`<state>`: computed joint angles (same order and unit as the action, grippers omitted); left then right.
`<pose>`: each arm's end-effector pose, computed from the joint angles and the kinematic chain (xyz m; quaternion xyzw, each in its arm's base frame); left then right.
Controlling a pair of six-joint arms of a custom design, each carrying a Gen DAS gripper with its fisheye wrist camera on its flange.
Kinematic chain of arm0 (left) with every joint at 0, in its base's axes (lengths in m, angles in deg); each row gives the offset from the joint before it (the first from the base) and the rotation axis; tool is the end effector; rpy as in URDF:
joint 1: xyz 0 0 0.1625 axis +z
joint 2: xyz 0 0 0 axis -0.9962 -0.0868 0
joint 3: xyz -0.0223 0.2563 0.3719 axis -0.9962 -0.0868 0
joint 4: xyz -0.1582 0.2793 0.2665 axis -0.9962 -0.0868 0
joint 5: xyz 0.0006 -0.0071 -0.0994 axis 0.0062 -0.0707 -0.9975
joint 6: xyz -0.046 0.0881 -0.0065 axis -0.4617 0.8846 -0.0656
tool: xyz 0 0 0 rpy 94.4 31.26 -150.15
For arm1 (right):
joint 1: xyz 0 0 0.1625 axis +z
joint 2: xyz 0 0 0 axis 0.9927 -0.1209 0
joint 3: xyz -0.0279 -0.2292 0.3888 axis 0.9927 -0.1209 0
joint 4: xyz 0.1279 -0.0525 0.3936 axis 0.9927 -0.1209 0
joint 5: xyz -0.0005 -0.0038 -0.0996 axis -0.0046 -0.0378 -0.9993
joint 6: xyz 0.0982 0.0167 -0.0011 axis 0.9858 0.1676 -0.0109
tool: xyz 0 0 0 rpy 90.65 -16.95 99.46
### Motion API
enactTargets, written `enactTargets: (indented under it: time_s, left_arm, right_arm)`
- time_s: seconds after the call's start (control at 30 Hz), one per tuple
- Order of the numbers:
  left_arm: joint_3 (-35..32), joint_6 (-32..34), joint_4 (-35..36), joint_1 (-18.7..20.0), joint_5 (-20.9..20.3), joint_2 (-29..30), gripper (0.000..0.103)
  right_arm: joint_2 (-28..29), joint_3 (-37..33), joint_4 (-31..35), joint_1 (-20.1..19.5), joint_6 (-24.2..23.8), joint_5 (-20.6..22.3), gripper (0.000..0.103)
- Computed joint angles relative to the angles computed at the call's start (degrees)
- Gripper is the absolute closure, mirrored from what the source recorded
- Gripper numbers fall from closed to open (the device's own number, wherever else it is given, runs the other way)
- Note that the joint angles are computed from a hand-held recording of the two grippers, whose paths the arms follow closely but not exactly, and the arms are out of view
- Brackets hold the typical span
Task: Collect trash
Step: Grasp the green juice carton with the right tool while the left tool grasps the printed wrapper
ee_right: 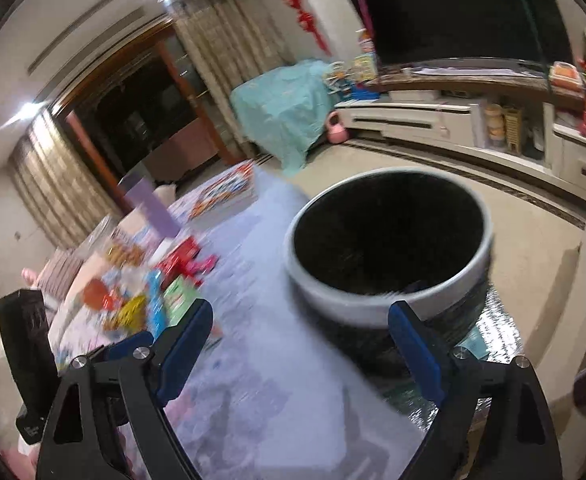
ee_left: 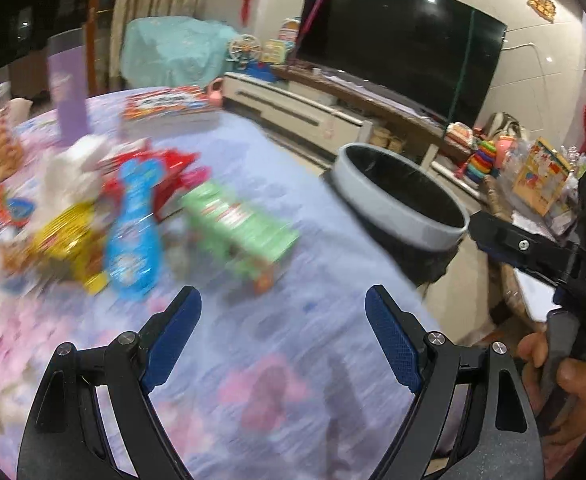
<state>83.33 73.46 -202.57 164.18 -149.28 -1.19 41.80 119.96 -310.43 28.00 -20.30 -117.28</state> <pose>0.0158 -0.7020 0.2427 0.4065 0.8821 -0.2020 0.1255 0.2866 -0.5657 -0.0347 -0.0309 -0.8213 0.5181 0.2367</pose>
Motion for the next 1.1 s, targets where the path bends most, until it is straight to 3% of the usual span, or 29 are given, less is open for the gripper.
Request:
enactTargets:
  time_s: [0.13, 0.63, 1.1]
  left_arm:
    - [-0.5, -0.7, 0.0, 1.9, 0.2, -1.2, 0.017]
    - [-7.1, -1.8, -2.4, 6.2, 4.5, -0.6, 0.017]
    - [-19.5, -2.8, -1.1, 7.0, 8.4, 7.2, 0.017]
  right_arm:
    - [2.6, -3.0, 1.5, 1.0, -2.3, 1.3, 0.012]
    - [6.1, -9.6, 12.2, 1.2, -1.5, 3.7, 0.012]
    - [9.1, -19.3, 21.9, -0.4, -5.5, 4.8, 0.012]
